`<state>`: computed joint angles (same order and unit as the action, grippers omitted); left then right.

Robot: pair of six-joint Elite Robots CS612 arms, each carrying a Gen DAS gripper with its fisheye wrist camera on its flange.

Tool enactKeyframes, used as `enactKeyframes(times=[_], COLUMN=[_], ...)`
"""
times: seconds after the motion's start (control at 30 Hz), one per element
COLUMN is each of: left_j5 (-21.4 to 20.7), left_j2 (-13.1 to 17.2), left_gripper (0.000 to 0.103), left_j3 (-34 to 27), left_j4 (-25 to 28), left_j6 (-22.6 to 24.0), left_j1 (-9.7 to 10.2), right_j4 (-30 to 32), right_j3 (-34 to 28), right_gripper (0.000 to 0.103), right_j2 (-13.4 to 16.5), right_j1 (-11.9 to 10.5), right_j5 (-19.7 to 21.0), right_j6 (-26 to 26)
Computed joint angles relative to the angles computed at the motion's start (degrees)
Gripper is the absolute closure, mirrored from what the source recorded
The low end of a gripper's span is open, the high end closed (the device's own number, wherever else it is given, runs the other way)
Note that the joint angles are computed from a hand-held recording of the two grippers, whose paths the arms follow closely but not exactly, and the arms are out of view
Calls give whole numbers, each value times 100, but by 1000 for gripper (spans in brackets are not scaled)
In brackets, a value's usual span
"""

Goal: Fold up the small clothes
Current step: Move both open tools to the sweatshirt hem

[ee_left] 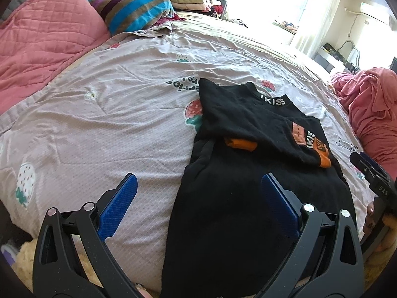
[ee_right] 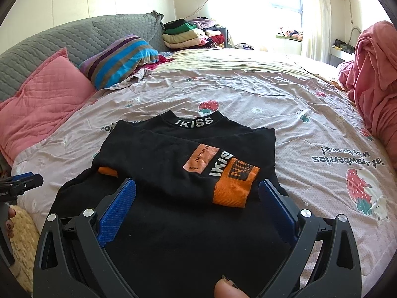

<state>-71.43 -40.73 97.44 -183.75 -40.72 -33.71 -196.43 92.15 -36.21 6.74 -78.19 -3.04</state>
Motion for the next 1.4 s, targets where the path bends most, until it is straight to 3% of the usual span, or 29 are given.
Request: enactKeyframes(times=[0.5,0.87,1.4], left_j5=[76,-119,-178], left_j2=[-146,-158,-159], left_gripper=[9,9,11], left_j3=[316,462,603], left_j4=[45,-44,31], left_j6=[-213,-303,-155], left_j1=[-67,-88,-207], right_j4=[22,65,57], right_j3=[206,356,536], right_gripper=[5,5,5], right_j2=[-76,-106,-134], right_j1=[3,-17,-98], right_j5=[126,33,33], right_j6=[-148,-253,-284])
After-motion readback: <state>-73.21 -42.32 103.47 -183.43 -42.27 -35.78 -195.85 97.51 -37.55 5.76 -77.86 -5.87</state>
